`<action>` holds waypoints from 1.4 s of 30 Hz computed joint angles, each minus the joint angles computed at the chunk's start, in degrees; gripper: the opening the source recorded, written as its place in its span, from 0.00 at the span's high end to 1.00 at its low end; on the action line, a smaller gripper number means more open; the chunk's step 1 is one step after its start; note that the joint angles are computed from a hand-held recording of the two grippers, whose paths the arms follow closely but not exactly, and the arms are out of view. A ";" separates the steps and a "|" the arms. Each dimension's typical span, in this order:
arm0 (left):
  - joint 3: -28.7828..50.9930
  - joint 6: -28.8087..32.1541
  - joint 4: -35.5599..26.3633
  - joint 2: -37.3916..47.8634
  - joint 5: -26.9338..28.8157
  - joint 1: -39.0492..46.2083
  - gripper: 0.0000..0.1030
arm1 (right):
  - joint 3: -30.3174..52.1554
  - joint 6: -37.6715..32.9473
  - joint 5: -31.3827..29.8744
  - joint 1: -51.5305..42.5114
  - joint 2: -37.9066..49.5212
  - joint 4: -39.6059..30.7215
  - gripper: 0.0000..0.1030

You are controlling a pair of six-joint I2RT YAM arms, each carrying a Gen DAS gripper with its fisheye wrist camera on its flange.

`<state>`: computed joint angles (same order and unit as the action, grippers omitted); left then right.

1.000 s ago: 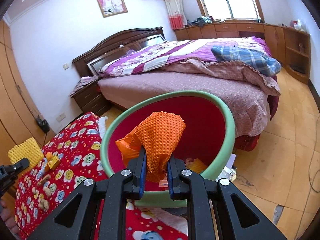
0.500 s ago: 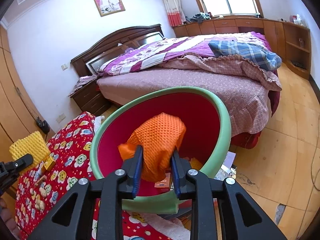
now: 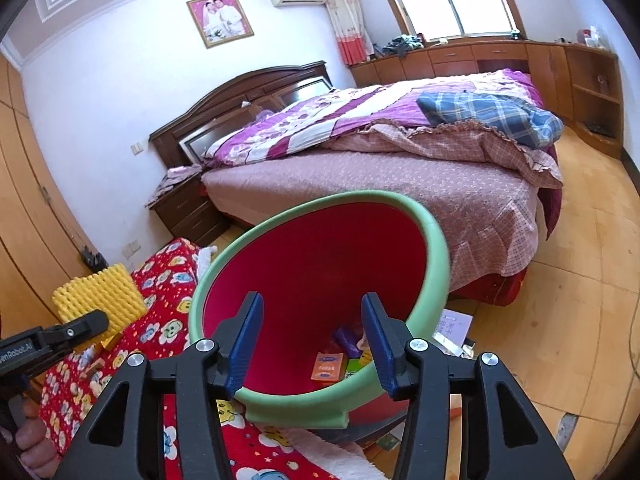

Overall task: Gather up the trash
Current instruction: 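Open both grippers to drop the foam net and mesh bag into the bucket, then move both open grippers back over the bedspread toward the remaining items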

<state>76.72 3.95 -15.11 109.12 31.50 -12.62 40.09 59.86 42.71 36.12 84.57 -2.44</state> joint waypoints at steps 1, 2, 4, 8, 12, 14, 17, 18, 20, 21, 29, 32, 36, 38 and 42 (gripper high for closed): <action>-0.07 0.16 0.16 -0.01 -0.13 -0.50 0.89 | -0.41 0.34 0.25 0.03 -0.54 -0.12 0.49; -0.25 0.31 0.68 0.05 -0.38 -1.16 0.89 | -0.84 0.73 0.56 0.06 -1.01 -0.19 0.48; -0.37 0.49 1.55 0.47 -1.13 -2.49 0.89 | -1.53 1.53 0.73 -0.10 -1.66 -0.43 0.48; 1.66 0.59 1.58 3.43 -2.21 -5.19 0.89 | -3.11 3.15 0.56 -0.34 -2.85 -0.52 0.48; 3.36 1.12 1.74 5.71 -4.21 -7.64 0.89 | -3.74 4.43 1.18 0.10 -3.69 -1.38 0.48; 4.39 1.26 1.11 6.66 -5.02 -8.45 0.88 | -4.02 4.74 1.50 0.23 -4.08 -1.65 0.48; 5.97 1.16 -0.84 7.98 -5.32 -9.00 0.73 | -4.33 5.26 1.67 0.30 -4.34 -1.90 0.48; 6.00 1.05 -0.93 8.12 -5.31 -9.05 0.70 | -4.46 5.42 1.62 0.32 -4.33 -1.83 0.48; 5.93 1.33 -1.16 8.14 -5.34 -9.09 0.67 | -4.51 5.70 1.34 0.23 -4.09 -1.74 0.48; 5.87 1.49 -1.31 8.11 -5.41 -9.05 0.67 | -4.63 5.70 1.16 0.17 -4.05 -1.52 0.48; 2.03 0.80 -0.19 4.90 -6.20 -6.88 0.57 | -3.22 5.25 0.91 0.70 -3.12 -2.20 0.46; 0.92 0.26 -0.40 3.64 -6.21 -5.34 0.55 | -2.70 5.29 1.10 1.32 -2.75 -2.58 0.40; -1.01 0.04 0.05 1.75 -5.83 -2.96 0.53 | -1.39 5.41 0.97 2.15 -1.83 -3.05 0.39; -2.60 0.13 0.93 0.35 -6.06 -1.71 0.49 | -0.21 5.54 1.21 2.63 -0.99 -4.02 0.34; -4.95 0.10 2.95 -1.69 -7.03 0.48 0.42 | 2.08 5.86 1.76 3.73 0.71 -5.73 0.30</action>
<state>71.77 4.06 -12.16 107.43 24.47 -12.15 42.17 65.72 44.47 39.86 85.28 -8.17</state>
